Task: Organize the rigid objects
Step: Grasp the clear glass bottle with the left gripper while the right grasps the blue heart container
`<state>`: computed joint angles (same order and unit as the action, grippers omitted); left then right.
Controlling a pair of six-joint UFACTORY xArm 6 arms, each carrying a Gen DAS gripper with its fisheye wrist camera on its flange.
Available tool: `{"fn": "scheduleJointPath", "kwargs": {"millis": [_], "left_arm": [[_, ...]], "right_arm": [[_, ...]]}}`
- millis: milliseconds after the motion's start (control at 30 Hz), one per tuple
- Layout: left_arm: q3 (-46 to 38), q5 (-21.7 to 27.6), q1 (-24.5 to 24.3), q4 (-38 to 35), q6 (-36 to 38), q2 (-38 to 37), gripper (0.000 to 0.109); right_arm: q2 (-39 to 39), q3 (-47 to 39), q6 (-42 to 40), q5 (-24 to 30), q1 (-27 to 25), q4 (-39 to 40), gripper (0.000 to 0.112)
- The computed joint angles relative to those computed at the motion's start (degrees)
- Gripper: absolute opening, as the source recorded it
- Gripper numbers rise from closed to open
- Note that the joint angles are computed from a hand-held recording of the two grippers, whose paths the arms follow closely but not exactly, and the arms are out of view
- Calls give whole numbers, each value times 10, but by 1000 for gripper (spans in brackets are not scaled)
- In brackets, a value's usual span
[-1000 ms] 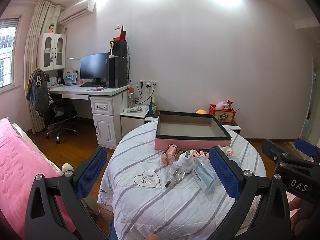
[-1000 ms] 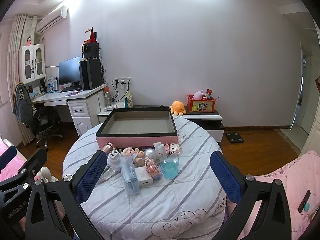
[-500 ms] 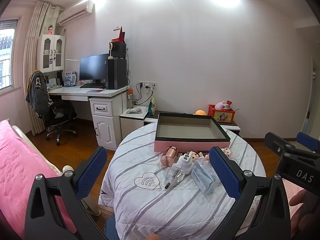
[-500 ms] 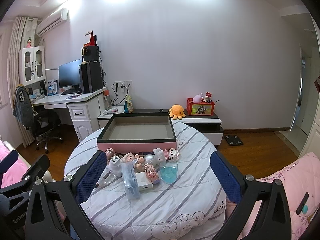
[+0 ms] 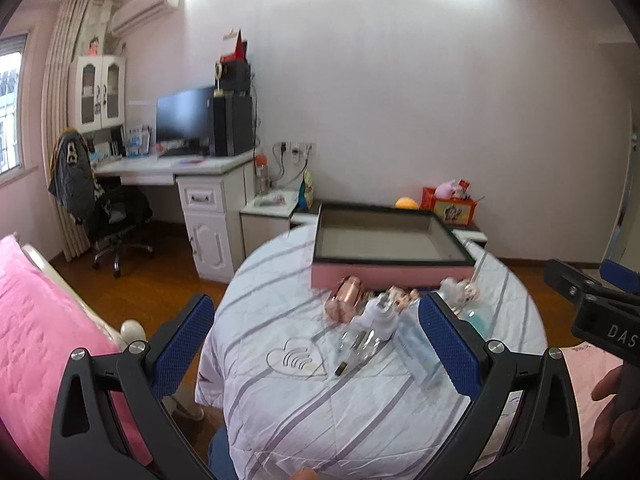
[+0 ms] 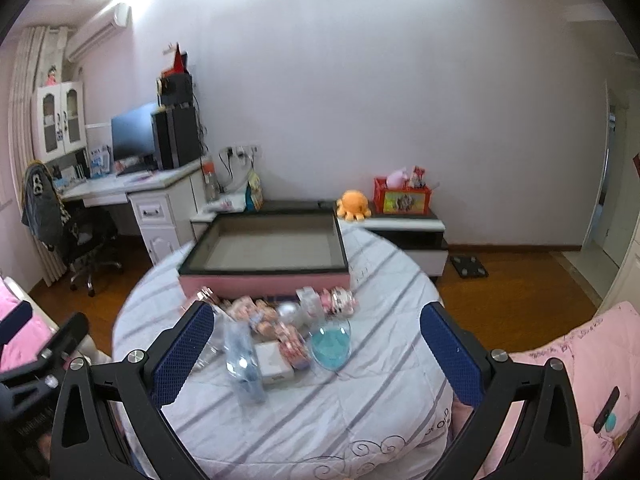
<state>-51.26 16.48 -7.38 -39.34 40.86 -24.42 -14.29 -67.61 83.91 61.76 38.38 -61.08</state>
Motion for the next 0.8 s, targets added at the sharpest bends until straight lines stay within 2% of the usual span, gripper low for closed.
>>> {"fn": "scheduleJointPath", "kwargs": {"millis": [333,567,800], "left_arm": [[-31,13,-9,103,-60,124,103],[-65,25,-16,154,-94,191,103],[-118,54,-25,185,-120,247,103]], "right_arm": [[18,74,-67,-127,-114,127,103],[50,81,-116,-177,-158,184,103],[85,62,-146,-198,-188,207,103]]}}
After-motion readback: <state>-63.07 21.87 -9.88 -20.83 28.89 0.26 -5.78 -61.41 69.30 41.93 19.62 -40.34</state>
